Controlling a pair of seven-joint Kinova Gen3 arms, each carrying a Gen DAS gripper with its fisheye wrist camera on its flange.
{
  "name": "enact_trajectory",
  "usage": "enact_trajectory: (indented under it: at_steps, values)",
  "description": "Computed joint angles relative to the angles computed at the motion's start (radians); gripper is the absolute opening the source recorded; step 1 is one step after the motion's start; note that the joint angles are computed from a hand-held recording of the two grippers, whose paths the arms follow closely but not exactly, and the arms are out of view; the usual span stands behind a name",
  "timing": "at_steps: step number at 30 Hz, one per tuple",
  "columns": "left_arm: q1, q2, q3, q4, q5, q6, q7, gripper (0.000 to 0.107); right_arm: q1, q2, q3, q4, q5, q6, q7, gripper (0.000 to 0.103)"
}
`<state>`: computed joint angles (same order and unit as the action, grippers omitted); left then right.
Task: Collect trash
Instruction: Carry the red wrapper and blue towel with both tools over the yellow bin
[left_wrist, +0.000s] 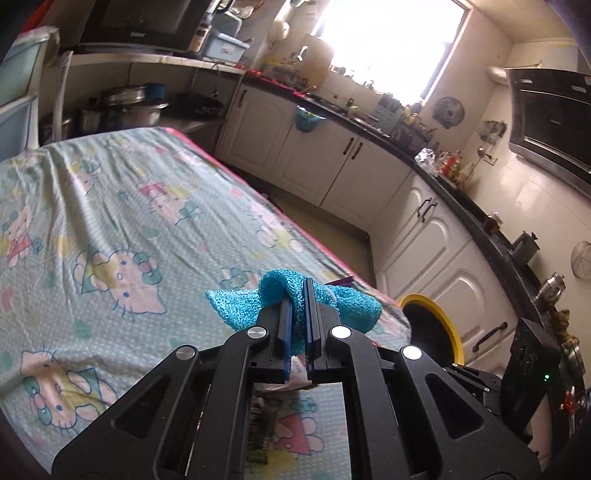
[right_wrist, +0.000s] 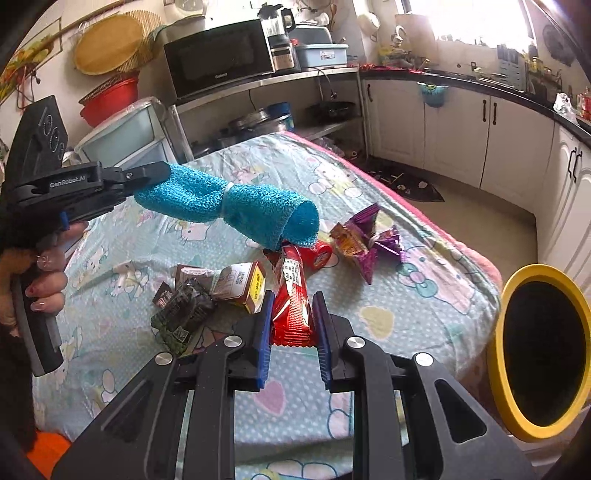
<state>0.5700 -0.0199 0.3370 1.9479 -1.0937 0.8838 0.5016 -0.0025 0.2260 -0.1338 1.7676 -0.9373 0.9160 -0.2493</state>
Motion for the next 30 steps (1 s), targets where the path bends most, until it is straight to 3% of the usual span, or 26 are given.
enact_trajectory:
  at_steps: [13,30]
  values:
    - [0.046,0.066,-0.022,-0.098,-0.064,-0.014,-0.055,0.002,0.071,-0.011,0.041,-0.018,-0.064,0.013,0.011,0.020]
    - [0.134,0.187,-0.117,-0.289,-0.094,-0.069,-0.219,0.002,0.155,-0.006,0.071,-0.045,-0.131,-0.004,0.006,0.020]
